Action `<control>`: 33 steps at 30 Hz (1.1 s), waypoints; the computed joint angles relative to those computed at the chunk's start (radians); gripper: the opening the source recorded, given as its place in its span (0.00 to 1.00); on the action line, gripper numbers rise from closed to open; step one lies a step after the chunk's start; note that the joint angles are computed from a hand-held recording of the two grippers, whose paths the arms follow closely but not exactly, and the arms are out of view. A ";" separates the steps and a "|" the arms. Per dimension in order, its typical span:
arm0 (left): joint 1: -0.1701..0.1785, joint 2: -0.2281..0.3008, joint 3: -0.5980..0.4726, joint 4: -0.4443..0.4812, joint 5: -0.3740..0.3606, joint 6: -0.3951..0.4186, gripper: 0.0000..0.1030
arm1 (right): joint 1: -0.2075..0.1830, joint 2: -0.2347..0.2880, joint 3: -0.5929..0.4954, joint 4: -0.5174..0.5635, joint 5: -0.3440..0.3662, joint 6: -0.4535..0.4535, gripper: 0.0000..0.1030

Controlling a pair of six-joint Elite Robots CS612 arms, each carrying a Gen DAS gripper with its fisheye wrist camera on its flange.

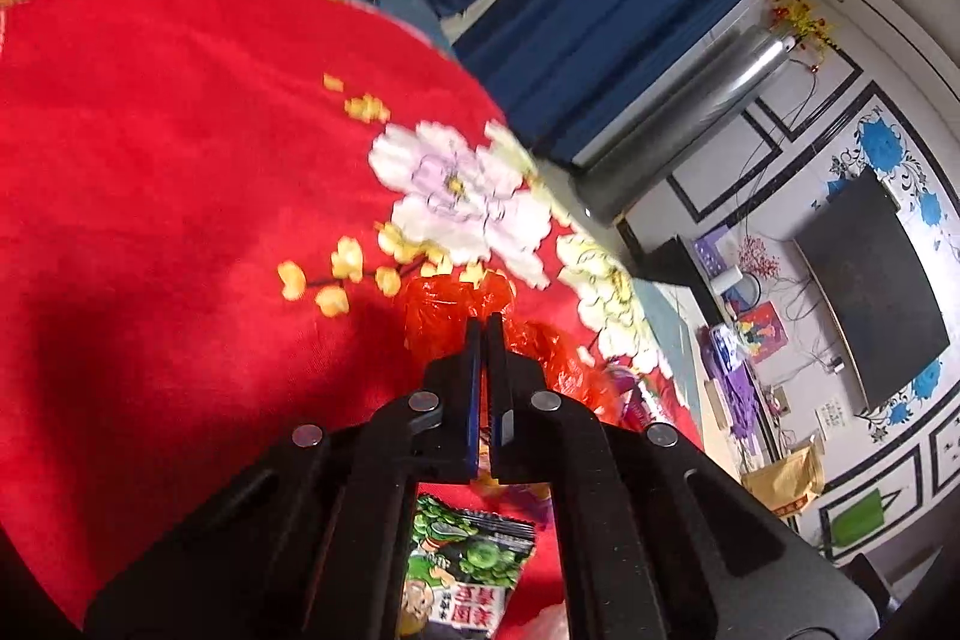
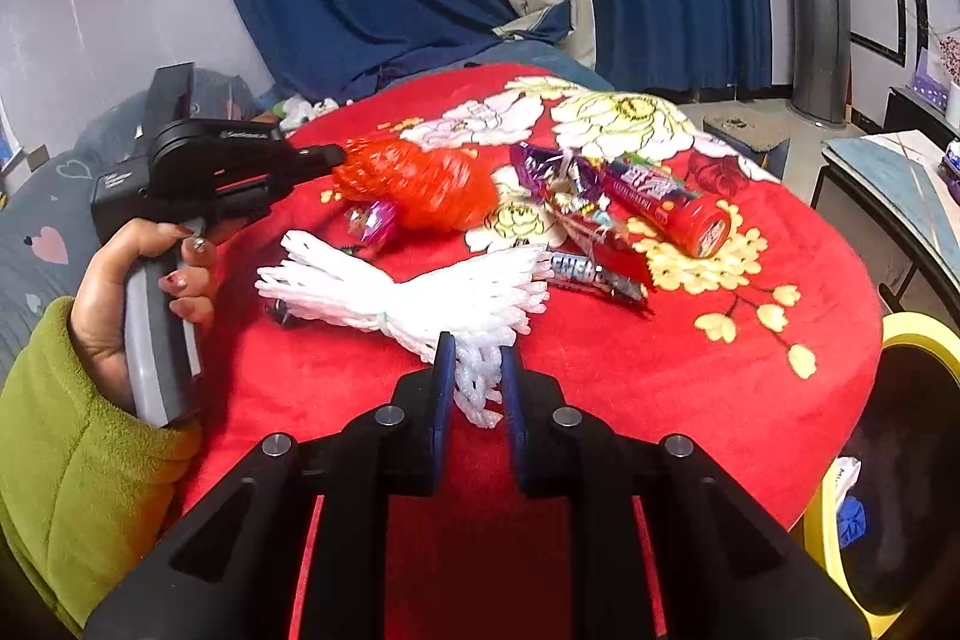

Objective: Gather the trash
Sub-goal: 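Grasp the red wrapper with the left tool while the right tool grasps the white foam net, then carry the red wrapper and foam net with both tools over the bin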

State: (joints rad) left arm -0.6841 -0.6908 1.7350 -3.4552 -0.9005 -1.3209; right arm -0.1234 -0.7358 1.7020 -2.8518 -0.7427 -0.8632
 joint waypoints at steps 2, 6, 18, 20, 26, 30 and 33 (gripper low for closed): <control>-0.009 -0.008 0.008 -0.006 0.035 0.006 0.00 | -0.003 -0.002 0.004 -0.011 0.007 0.004 0.14; -0.027 -0.021 0.025 -0.039 0.098 0.018 0.00 | -0.008 -0.006 0.008 -0.025 0.021 0.012 0.14; -0.062 -0.031 0.001 -0.155 0.178 0.194 0.00 | -0.035 -0.013 0.019 -0.129 0.077 0.082 0.14; -0.066 -0.029 -0.009 -0.166 0.176 0.225 0.00 | -0.041 -0.014 0.021 -0.153 0.083 0.098 0.14; -0.078 -0.026 -0.035 -0.170 0.191 0.300 0.00 | -0.060 -0.019 0.019 -0.199 0.104 0.148 0.14; -0.085 -0.023 -0.046 -0.185 0.198 0.335 0.00 | -0.075 -0.022 0.019 -0.239 0.120 0.191 0.14; -0.086 -0.017 -0.059 -0.209 0.171 0.372 0.00 | -0.085 -0.020 0.015 -0.274 0.122 0.228 0.14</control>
State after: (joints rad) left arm -0.7702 -0.7077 1.6755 -3.6646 -0.7292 -0.9491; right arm -0.2081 -0.7563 1.7173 -3.1255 -0.6207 -0.6349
